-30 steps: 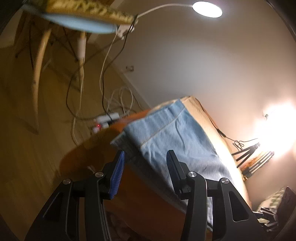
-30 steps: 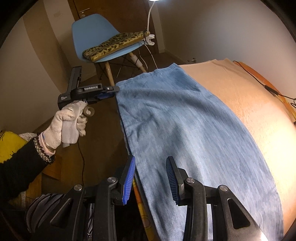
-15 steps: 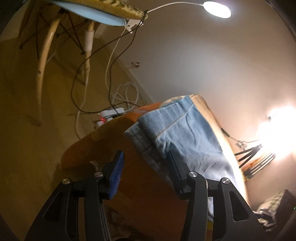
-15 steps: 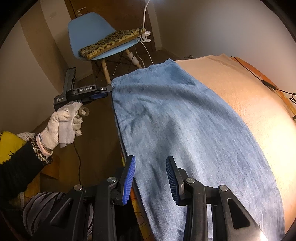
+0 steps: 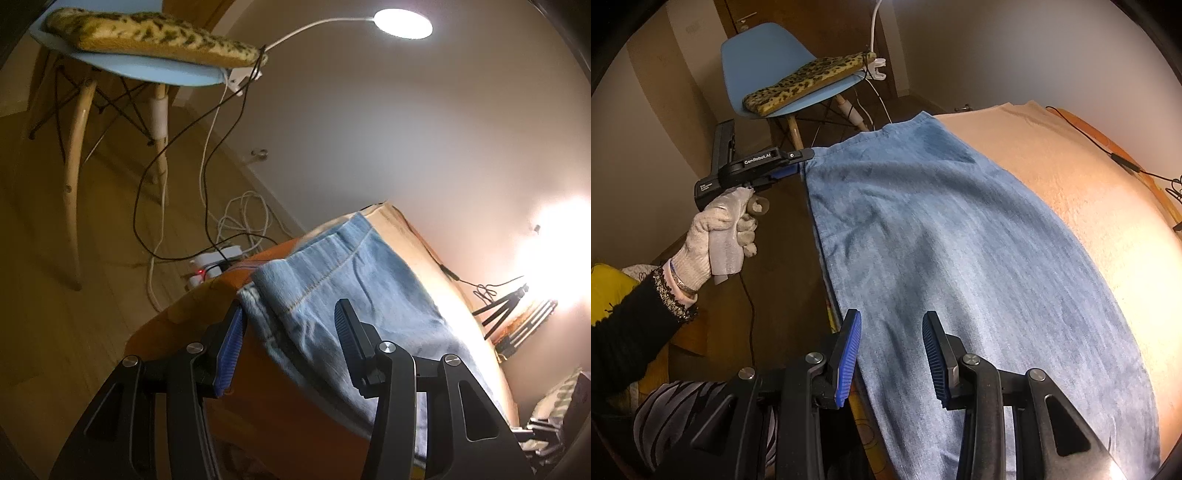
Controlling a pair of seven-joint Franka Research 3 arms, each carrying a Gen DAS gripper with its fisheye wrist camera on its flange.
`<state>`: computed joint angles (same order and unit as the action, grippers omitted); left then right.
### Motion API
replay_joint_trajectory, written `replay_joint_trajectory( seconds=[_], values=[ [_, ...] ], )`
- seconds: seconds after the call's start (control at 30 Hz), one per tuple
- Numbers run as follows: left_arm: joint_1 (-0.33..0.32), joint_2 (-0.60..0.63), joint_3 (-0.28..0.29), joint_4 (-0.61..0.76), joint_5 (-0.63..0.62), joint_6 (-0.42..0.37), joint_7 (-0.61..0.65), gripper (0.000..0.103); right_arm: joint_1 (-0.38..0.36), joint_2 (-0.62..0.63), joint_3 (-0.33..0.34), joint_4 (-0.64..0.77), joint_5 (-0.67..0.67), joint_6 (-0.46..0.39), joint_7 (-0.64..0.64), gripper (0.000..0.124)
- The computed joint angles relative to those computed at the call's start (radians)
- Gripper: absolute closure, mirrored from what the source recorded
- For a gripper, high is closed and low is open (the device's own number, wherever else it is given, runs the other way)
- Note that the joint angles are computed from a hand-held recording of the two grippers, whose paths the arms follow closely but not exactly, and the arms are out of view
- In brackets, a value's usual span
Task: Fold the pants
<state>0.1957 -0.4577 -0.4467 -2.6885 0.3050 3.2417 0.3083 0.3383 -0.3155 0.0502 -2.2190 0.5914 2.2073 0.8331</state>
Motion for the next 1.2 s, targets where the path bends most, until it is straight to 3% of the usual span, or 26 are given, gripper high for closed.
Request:
replay_joint_trajectory(
  seconds=[0.2, 0.23, 0.27, 0.37, 0.47, 0.6, 0.7, 0.73, 0.8, 1.2],
  values=[
    [0.05, 0.028, -0.035, 0.054, 0.045, -0.047, -0.001, 0.057, 0.007, -0.001, 0.001, 0.009, 0.006, -0.002, -0.011, 0.088],
    [0.065, 0.027, -0.05, 0.064, 0.059, -0.071, -0.005, 0.062, 0.007, 0.003, 0.001, 0.014, 0.006, -0.003, -0.01, 0.088],
    [0.086, 0.026, -0.069, 0.071, 0.081, -0.076, -0.015, 0.076, 0.007, 0.007, 0.001, 0.019, 0.006, -0.003, -0.008, 0.088],
    [0.152, 0.003, -0.13, 0.083, 0.15, -0.087, -0.05, 0.089, 0.005, 0.028, 0.002, 0.047, 0.011, -0.006, 0.005, 0.088],
    [0.213, -0.039, -0.188, 0.082, 0.211, -0.072, -0.08, 0.091, 0.005, 0.057, 0.006, 0.085, 0.014, 0.003, 0.02, 0.088],
    [0.244, -0.08, -0.237, 0.097, 0.273, -0.044, -0.059, 0.092, 0.006, 0.136, 0.011, 0.183, 0.031, -0.012, 0.067, 0.087],
    [0.233, -0.095, -0.264, 0.126, 0.319, -0.069, 0.0, 0.093, 0.003, 0.225, 0.013, 0.293, 0.072, -0.046, 0.11, 0.081],
    [0.226, -0.094, -0.27, 0.135, 0.332, -0.075, 0.016, 0.093, 0.002, 0.253, 0.017, 0.326, 0.086, -0.049, 0.125, 0.07],
    [0.202, -0.082, -0.273, 0.15, 0.356, -0.085, 0.045, 0.093, -0.001, 0.308, 0.026, 0.391, 0.106, -0.054, 0.145, 0.059],
    [0.145, -0.043, -0.247, 0.149, 0.412, -0.089, 0.063, 0.093, 0.014, 0.761, 0.107, 0.919, 0.068, -0.139, 0.411, 0.058]
  ],
)
